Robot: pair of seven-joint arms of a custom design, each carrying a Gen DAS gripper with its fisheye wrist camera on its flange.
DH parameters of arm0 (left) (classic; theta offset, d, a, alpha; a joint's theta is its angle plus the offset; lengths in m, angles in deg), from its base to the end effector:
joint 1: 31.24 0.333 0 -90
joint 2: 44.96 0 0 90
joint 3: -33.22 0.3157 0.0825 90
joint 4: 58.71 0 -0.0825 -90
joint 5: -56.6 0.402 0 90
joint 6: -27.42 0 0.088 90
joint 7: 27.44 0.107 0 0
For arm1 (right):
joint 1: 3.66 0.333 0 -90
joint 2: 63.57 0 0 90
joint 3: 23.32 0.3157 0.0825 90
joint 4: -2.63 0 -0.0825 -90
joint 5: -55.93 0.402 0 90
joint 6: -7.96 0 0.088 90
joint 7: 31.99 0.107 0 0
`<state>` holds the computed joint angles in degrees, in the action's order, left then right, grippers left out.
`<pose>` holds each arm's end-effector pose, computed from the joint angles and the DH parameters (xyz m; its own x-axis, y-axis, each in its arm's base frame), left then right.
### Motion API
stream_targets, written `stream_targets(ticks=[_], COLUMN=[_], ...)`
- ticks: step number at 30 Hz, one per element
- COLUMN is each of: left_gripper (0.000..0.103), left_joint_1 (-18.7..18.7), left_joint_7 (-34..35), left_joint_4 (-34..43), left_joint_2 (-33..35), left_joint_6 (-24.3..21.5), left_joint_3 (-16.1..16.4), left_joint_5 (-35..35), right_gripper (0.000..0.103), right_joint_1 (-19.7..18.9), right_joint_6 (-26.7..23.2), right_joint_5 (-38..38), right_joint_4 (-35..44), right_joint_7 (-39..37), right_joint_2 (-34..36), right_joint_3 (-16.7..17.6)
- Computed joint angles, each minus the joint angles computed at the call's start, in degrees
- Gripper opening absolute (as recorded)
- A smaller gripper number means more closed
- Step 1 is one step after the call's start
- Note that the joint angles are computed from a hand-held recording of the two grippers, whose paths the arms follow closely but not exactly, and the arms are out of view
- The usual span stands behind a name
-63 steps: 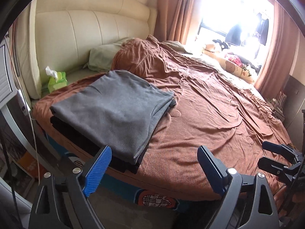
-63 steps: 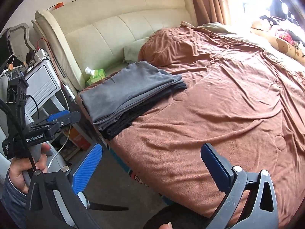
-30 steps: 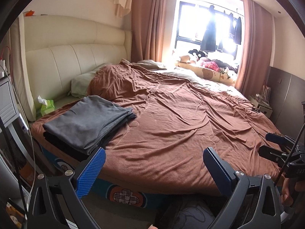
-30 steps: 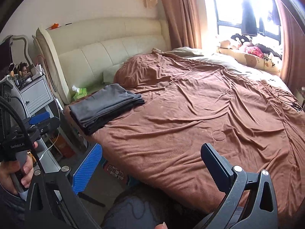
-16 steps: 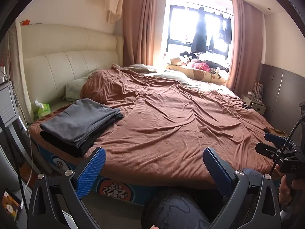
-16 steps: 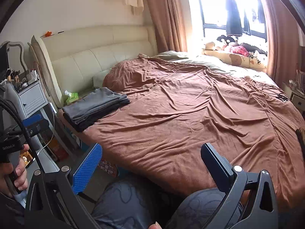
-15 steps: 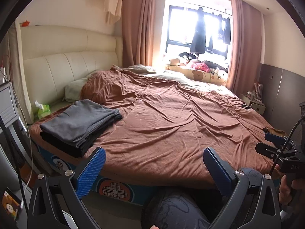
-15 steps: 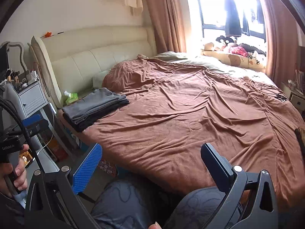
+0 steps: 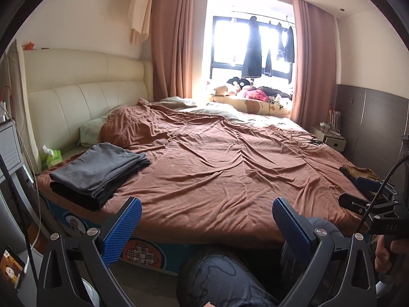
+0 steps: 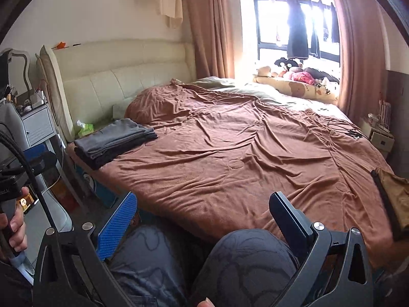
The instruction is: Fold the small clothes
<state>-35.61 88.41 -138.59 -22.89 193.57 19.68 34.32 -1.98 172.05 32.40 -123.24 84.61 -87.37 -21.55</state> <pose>0.7185 -0.1683 0.6244 -0.3966 -0.9161 0.0586 -0.3885 0.1097 -0.9149 0.4910 0.0547 0.6744 -0.0706 -0.9975 0.0011 -0.4446 0.0305 -0.8952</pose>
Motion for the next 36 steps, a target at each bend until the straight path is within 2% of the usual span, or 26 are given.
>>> stream_targets(ticks=[6, 11, 23, 27, 30, 36], left_gripper=[0.103, 0.103, 0.103, 0.103, 0.103, 0.103], left_joint_1=[0.8, 2.68, 1.57, 0.05, 0.84, 0.61], left_joint_7=[2.82, 8.16, 11.04, 8.91, 9.63, 9.35], left_joint_4=[-3.37, -5.24, -6.63, -6.77, -6.86, -7.38], left_joint_2=[-2.16, -3.71, -5.18, -5.15, -5.25, -5.63], left_joint_6=[2.07, 3.11, 4.05, 4.8, 4.4, 4.32], left_joint_3=[-1.8, -4.7, -4.07, -2.38, -3.25, -2.83], left_joint_5=[-2.5, -7.87, -11.66, -9.6, -10.53, -10.29], right_gripper=[0.103, 0.103, 0.103, 0.103, 0.103, 0.103], right_joint_1=[-3.3, -5.45, -7.87, -7.63, -7.65, -7.22], right_joint_6=[1.38, 2.11, 3.29, 3.34, 3.32, 3.19], right_joint_5=[-2.9, -5.35, -9.96, -10.24, -10.51, -10.21], right_joint_4=[-3.67, -4.86, -6.03, -6.24, -6.34, -6.62], right_joint_7=[4.63, 8.11, 13.77, 14.23, 14.42, 14.33], right_joint_2=[-3.44, -4.63, -5.49, -5.54, -5.62, -5.82], right_joint_3=[2.22, 3.6, 5.55, 5.19, 5.1, 4.48])
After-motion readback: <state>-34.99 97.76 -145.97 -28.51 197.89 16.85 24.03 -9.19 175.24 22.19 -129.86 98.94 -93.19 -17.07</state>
